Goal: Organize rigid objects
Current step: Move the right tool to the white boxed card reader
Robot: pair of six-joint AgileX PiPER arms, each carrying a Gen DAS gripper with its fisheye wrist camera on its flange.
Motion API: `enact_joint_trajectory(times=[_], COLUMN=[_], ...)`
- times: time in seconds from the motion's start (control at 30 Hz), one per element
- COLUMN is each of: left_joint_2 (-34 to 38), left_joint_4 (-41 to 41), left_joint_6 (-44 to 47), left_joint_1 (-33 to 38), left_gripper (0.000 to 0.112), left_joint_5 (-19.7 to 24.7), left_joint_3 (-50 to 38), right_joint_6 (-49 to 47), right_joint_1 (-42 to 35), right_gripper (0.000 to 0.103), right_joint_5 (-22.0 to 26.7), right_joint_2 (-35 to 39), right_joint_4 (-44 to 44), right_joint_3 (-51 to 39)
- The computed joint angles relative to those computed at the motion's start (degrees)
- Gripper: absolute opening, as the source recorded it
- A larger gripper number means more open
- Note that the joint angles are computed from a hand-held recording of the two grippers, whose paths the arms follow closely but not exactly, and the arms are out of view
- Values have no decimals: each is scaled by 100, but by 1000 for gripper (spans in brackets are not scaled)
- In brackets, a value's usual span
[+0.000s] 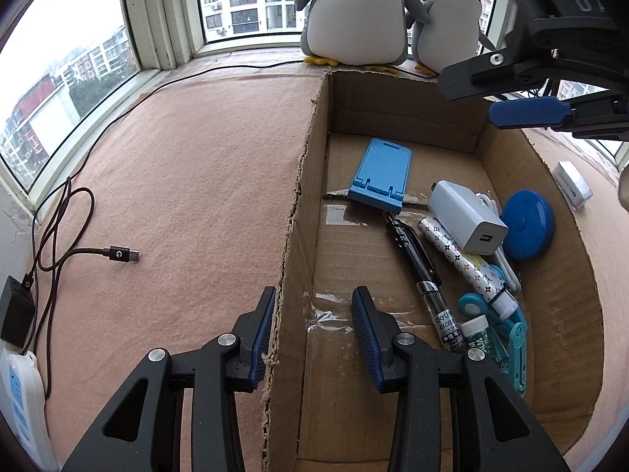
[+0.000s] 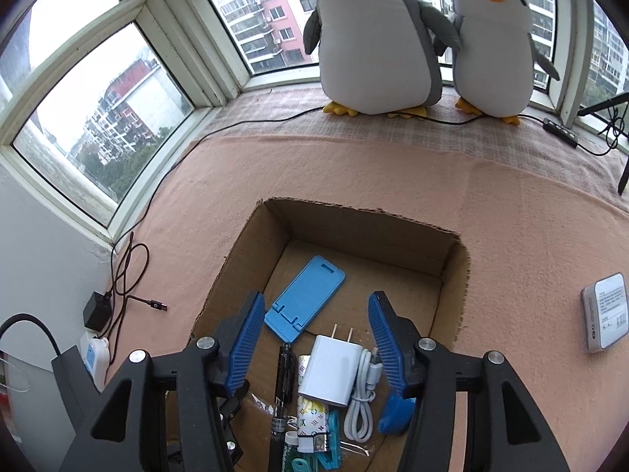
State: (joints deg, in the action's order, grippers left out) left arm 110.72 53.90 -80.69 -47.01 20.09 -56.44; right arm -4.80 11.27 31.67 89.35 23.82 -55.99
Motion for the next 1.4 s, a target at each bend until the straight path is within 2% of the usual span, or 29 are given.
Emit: enact_joint_trajectory(times=[0.3, 0.47, 0.6, 0.7, 0.83, 1.03, 1.1, 1.4], left_joint_2=[2, -12, -13, -5, 2, 23, 30, 47], left_joint_4=[-10, -17, -63, -96, -96, -107, -100, -72], left_joint_6=[22, 25, 98, 131, 122, 148, 146, 96], left_joint_1=[-9, -23, -28, -52, -96, -105, -104, -132], left_gripper=[42, 42, 42, 42, 42, 42, 42, 44], left_joint_5=[37, 54, 87, 133, 191, 233, 242, 287], left_joint_3=[-16, -11, -30, -61, -80, -111, -117, -135], right_joint_6=[-650, -1325, -1954, -2357, -2951, -3411, -3541, -3887], right_joint_1=[-847, -1764, -2619, -3116, -3713, -4251, -4356, -4599], right_gripper=[54, 56, 62, 71, 78, 80, 85, 88], right_joint_5=[26, 164, 252, 268, 337, 367, 400, 887], right_joint_2=[-739, -1010, -1020, -934, -695, -218, -40, 847], right_joint_4=[261, 520, 820, 897, 984, 855, 858, 879], right_joint_3=[518, 735, 815, 819, 731, 509, 422, -162])
